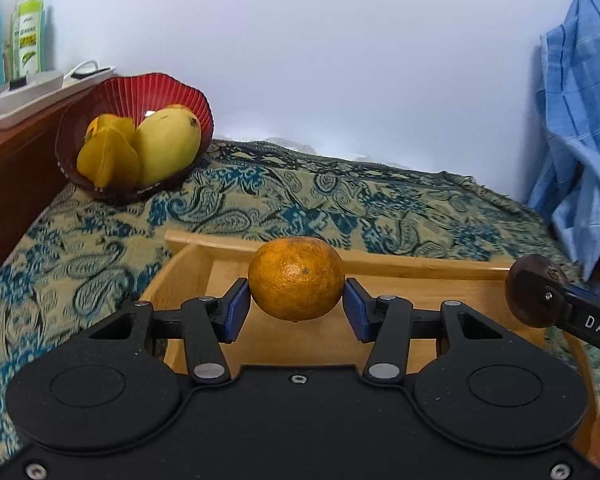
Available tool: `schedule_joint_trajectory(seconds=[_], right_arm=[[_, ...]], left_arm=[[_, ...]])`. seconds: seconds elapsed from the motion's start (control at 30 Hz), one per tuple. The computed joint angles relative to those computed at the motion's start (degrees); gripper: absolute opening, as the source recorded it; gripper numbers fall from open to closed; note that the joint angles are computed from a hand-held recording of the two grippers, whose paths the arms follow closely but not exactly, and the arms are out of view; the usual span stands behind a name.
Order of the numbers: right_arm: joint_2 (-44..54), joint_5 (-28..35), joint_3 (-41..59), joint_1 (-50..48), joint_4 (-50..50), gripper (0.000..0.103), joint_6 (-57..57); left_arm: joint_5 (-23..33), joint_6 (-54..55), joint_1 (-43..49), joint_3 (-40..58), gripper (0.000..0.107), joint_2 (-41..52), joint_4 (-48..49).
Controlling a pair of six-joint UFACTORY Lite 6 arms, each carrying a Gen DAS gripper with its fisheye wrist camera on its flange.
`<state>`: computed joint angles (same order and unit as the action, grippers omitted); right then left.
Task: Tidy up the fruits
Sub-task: 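Carry the orange and tomato over the bamboo tray and open both tools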
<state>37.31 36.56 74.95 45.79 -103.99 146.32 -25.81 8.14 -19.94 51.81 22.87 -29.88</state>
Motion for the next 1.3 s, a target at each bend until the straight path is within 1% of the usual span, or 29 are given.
schedule_joint_trajectory(seconds=[0.07,0.17,0.27,0.33,0.43,0.57,0.9,1.17,1.23,1.3], right_arm=[[1.8,-1.2,2.0,-1.0,0.9,0.063,-1.1],[4.2,-2.6,5.0,-2.0,1.8,0.063,-2.8],[6.6,-2.7,7.8,-2.3,3.7,0.063,-6.2],[7.3,-3.3,8.7,-2.6,4.5,0.063,-6.7],[7.4,-4.0,8.5,-3.1,3.6,0.063,-4.2],[8.0,-4.9,9.8,-3.4,6.1,0.063,-6.4],[8.8,-4.6,12.2,-2.8,11.8,0.064,-13.4],[8.4,-5.1,11.7,-3.1,11.3,0.065,-13.0],[8.1,-6.2,11.6,-3.4,12.3,0.070,-14.4],[7.5,-7.6,11.3,-3.7,13.6,0.078,-15.8]], left_arm=[[0.2,0.5,0.0,1.8,0.048,1.9,-0.3],[0.8,-3.1,0.4,3.4,0.048,4.0,2.7],[1.1,-1.2,0.2,4.2,0.048,5.3,-0.1],[1.5,-2.1,0.6,4.8,0.048,6.0,0.5],[2.0,-2.8,1.0,5.4,0.048,6.8,1.4],[1.0,1.8,-0.1,5.9,0.048,7.5,-2.1],[0.6,5.0,-0.9,6.5,0.049,8.0,-4.5],[1.3,3.6,-0.5,5.8,0.050,7.4,-2.9],[1.8,2.5,-0.1,5.8,0.053,7.3,-2.0],[2.4,1.0,0.3,5.8,0.070,7.3,-0.8]])
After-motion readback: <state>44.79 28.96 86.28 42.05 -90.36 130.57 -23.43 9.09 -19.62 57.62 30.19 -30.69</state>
